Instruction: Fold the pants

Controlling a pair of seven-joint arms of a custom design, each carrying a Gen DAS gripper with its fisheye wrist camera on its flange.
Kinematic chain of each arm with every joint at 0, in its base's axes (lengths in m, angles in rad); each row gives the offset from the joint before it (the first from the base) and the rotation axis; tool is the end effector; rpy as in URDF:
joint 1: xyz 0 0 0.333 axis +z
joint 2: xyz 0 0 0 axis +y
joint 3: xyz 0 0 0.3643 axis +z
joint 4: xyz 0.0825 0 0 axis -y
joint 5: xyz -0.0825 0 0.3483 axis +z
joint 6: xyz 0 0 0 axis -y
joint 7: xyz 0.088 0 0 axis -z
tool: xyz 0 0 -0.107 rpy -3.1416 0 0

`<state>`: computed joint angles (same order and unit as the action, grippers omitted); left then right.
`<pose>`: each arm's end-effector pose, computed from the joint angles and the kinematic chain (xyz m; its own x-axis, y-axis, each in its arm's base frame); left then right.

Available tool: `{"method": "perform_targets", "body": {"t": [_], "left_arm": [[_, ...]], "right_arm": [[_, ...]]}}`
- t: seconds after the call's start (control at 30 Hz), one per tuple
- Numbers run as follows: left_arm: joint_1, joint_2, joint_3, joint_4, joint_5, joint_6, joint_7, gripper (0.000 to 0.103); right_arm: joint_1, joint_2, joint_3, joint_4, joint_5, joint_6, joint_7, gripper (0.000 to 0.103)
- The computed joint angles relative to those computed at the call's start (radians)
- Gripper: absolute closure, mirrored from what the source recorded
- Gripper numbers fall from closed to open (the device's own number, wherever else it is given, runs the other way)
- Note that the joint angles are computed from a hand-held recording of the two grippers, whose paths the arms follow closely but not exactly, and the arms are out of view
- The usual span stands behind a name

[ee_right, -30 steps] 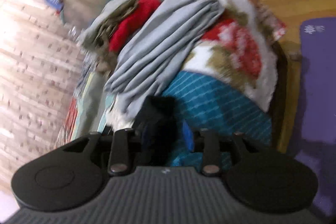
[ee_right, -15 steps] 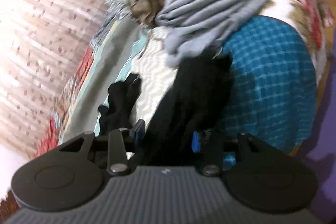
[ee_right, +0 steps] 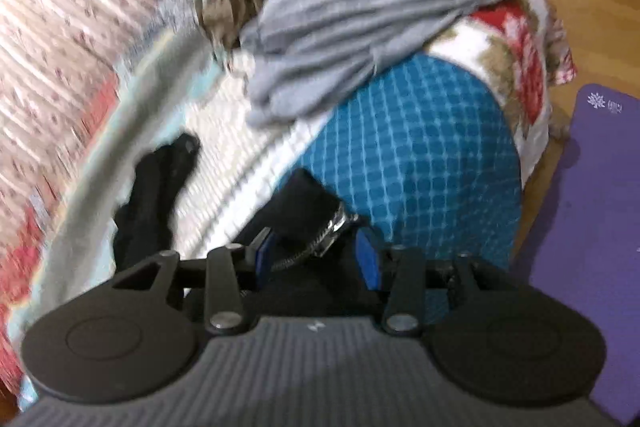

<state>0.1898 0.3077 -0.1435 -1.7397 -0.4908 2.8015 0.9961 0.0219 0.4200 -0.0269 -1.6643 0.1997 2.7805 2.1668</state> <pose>0.6679 0.0670 0.5468 0.5720 -0.4395 0.6925 -0.4043 -0.8857 -0.2282 0.7034 -0.0088 0.5065 -0.5081 -0.7110 -0.4862 -0.5708 0.7006 -0.4281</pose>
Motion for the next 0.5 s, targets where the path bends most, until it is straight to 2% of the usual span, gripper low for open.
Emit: {"method": "perform_targets", "body": {"t": [0.07,0.13,0.17,0.2,0.23,0.33,0.43,0.47,0.5], "left_arm": [[0.0,0.004,0.001,0.015,0.008,-0.007,0.003,0.093],[-0.003,0.005,0.005,0.022,0.016,-0.008,-0.006,0.093],[-0.004,0.005,0.006,0.027,0.017,-0.007,-0.011,0.093],[0.0,0.006,0.002,0.03,0.01,-0.001,-0.006,0.093],[0.005,0.007,-0.004,0.034,0.002,0.007,0.003,0.093],[0.005,0.012,-0.008,0.056,0.001,0.025,0.011,0.093],[-0.004,0.014,-0.003,0.061,0.023,0.024,0.01,0.093],[-0.004,0.014,-0.003,0.057,0.024,0.02,0.007,0.093],[-0.004,0.014,-0.004,0.052,0.02,0.014,0.001,0.093]], "right_arm": [[0.012,0.035,-0.01,0.047,-0.026,-0.036,0.003,0.055],[0.024,0.056,-0.024,0.085,-0.069,-0.05,-0.013,0.063],[0.009,0.06,-0.006,0.1,-0.064,-0.051,-0.047,0.099],[-0.01,0.06,0.017,0.111,-0.038,-0.038,-0.072,0.101],[-0.015,0.057,0.025,0.118,-0.026,-0.012,-0.088,0.101],[0.018,0.07,-0.017,0.194,-0.085,0.053,-0.103,0.101],[0.014,0.091,-0.024,0.265,-0.126,0.039,-0.157,0.095],[0.002,0.101,-0.013,0.285,-0.126,0.006,-0.185,0.088],[-0.015,0.1,0.002,0.277,-0.113,-0.008,-0.211,0.069]]}}
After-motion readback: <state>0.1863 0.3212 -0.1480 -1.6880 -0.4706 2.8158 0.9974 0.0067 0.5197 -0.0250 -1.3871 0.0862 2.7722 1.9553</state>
